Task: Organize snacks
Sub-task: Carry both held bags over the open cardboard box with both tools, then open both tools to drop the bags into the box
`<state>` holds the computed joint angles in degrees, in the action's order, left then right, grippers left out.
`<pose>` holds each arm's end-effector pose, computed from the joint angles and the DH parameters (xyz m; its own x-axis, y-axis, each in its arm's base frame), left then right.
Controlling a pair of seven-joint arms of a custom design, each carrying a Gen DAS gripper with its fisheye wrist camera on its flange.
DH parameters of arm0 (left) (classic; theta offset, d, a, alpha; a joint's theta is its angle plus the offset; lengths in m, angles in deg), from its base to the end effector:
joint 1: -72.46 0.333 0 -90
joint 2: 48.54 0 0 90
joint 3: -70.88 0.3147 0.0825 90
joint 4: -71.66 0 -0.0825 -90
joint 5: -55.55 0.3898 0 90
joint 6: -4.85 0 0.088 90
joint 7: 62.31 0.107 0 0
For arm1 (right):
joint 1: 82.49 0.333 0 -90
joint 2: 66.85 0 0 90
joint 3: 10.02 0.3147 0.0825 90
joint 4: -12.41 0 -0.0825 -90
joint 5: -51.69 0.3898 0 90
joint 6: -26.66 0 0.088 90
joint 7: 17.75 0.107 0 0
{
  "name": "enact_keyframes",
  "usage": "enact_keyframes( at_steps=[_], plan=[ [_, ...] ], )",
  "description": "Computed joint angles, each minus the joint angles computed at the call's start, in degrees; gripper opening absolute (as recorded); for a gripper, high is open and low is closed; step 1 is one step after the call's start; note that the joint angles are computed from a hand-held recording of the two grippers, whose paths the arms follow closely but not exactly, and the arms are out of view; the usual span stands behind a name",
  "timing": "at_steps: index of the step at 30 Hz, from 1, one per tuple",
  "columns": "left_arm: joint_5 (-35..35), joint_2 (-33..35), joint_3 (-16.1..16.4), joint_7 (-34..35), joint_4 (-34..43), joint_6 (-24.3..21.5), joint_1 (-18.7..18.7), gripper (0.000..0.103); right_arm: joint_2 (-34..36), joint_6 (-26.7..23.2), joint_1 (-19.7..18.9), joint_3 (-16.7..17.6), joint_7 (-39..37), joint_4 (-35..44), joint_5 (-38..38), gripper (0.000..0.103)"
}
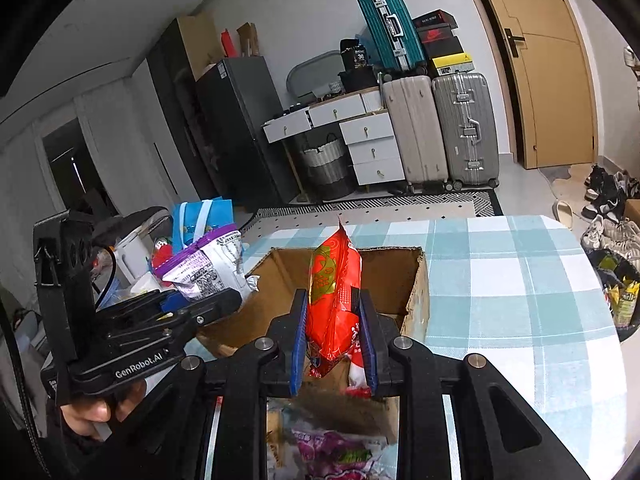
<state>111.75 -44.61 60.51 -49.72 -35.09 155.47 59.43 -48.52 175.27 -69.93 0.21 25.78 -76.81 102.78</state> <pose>0.5712 -0.2659 0.5462 0.1778 -0.9773 0.1149 -0.5449 -0.1950 -0.8155 0.6646 0.2435 0.5394 0.6339 -0.7114 -0.3034 -0.5909 -0.1925 -0.7834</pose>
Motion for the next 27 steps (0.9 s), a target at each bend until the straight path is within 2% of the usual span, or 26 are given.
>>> enact_keyframes(
  at_steps=[4, 12, 14, 16, 17, 18, 19, 20, 21, 23, 27],
  plan=[
    [0.44, 2.65, 0.65, 0.0, 2.1, -0.48, -0.06, 0.034, 2.22, -1.49, 0.58, -0.41, 3.26, 2.29, -2.69, 0.023],
    [-1.61, 5.53, 1.98, 1.84, 4.32, -0.72, -0.71, 0.034, 4.15, -1.24, 0.54, 0.13, 6.1, 4.32, -4.88, 0.023],
    [-1.62, 5.45, 2.18, 2.13, 4.11, -0.16, -0.84, 0.036, 3.85, -1.12, 0.59, 0.16, 5.93, 4.02, -5.63, 0.023],
    [-2.1, 5.07, 2.0, 2.86, 3.81, -0.25, -1.1, 0.043, 2.99, -0.5, 0.77, -0.04, 5.8, 2.98, -6.59, 0.025],
    [-1.96, 4.48, 2.05, 2.64, 3.11, 0.21, -1.11, 0.046, 2.43, 0.05, 0.96, -0.28, 5.97, 2.21, -7.22, 0.032],
    [-1.42, 3.59, 2.11, 1.87, 2.13, 0.6, -1.14, 0.054, 1.73, 0.49, 1.0, -0.41, 6.08, 1.29, -7.54, 0.039],
    [-0.74, 2.74, 2.07, 0.88, 1.23, 0.82, -1.14, 0.067, 1.12, 0.67, 0.7, -0.26, 5.63, 0.5, -7.04, 0.053],
    [0.47, 1.74, 2.01, -0.58, 0.2, 0.96, -1.15, 0.073, 0.26, 0.23, -0.06, 0.18, 4.47, -0.43, -5.43, 0.062],
    [1.18, 0.67, 1.74, -1.42, -0.76, 0.85, -1.09, 0.083, -0.62, -0.22, -0.65, 0.41, 3.31, -1.42, -3.94, 0.068],
    [3.83, -1.55, 1.05, -3.94, -2.92, 0.23, -0.9, 0.084, -2.69, 0.46, -0.65, -0.21, 2.77, -3.93, -3.08, 0.093],
    [2.01, -6.05, -0.77, -4.81, -7.62, -0.65, 0.22, 0.087, -6.02, 0.87, -0.84, -1.45, 2.28, -7.93, -0.76, 0.102]
  ],
)
